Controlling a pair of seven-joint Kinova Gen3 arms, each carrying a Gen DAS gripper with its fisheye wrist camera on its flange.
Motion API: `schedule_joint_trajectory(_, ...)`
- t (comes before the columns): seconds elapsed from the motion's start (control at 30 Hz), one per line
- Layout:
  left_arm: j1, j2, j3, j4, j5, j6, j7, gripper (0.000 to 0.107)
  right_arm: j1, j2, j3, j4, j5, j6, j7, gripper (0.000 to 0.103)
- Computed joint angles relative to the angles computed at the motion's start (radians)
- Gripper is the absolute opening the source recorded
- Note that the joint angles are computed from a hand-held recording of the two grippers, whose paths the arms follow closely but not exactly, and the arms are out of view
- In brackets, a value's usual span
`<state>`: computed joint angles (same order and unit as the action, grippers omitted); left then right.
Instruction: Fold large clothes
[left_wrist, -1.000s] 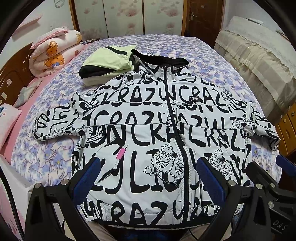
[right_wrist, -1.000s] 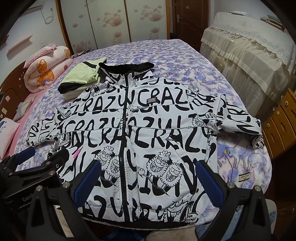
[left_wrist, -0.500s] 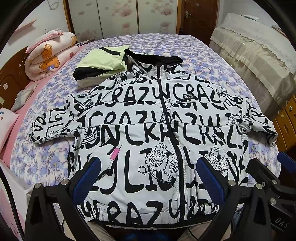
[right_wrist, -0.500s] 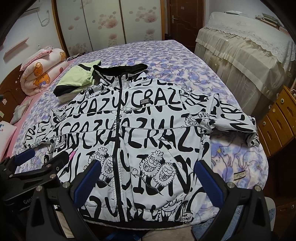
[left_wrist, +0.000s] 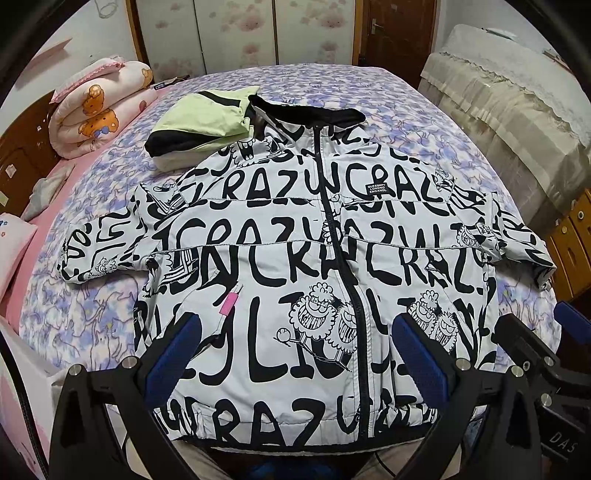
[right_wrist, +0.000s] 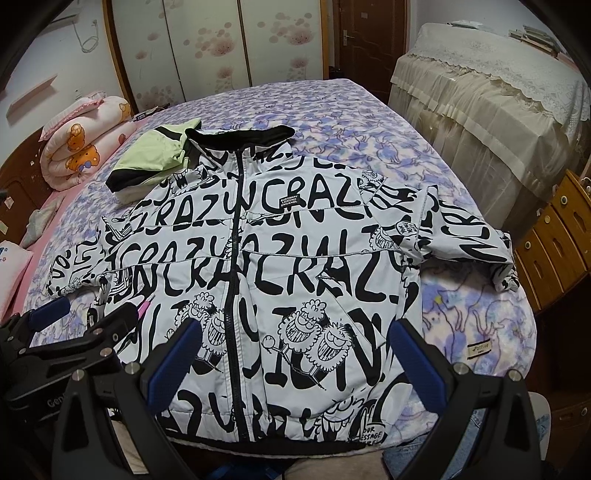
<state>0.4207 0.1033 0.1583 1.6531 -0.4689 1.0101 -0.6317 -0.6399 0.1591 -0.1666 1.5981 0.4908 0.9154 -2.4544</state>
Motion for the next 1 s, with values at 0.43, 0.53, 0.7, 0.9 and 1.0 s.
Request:
schedule_joint_trajectory(0.43,0.01,-0.004,0.003,0.037,-0.015,-0.021,0.03,0.102,0.002,0.002,0.001,0.003,-0.004,-0.007,0.003,0.102)
schedule_joint_trajectory(0.53,0.006,-0.002,0.004,0.032,-0.013,-0.02,0.026,0.102,0.004,0.002,0.001,0.003,-0.009,-0.009,0.004,0.102)
schedule_joint_trajectory(0.7,0.001,-0.005,0.001,0.042,-0.014,-0.036,0.02,0.102,0.002,0.001,0.001,0.004,-0.006,-0.008,0.004,0.102)
schedule_joint_trajectory(0.9,0.002,0.009,-0.002,0.017,-0.033,-0.019,0.02,0.102,-0.001,0.003,0.003,0.015,0.013,-0.035,-0.002,0.102)
schedule_joint_trajectory(1.0,0.009,0.017,-0.004,0.006,-0.046,-0.015,0.026,0.102,0.002,-0.001,0.004,0.021,0.016,-0.054,-0.002,0.102)
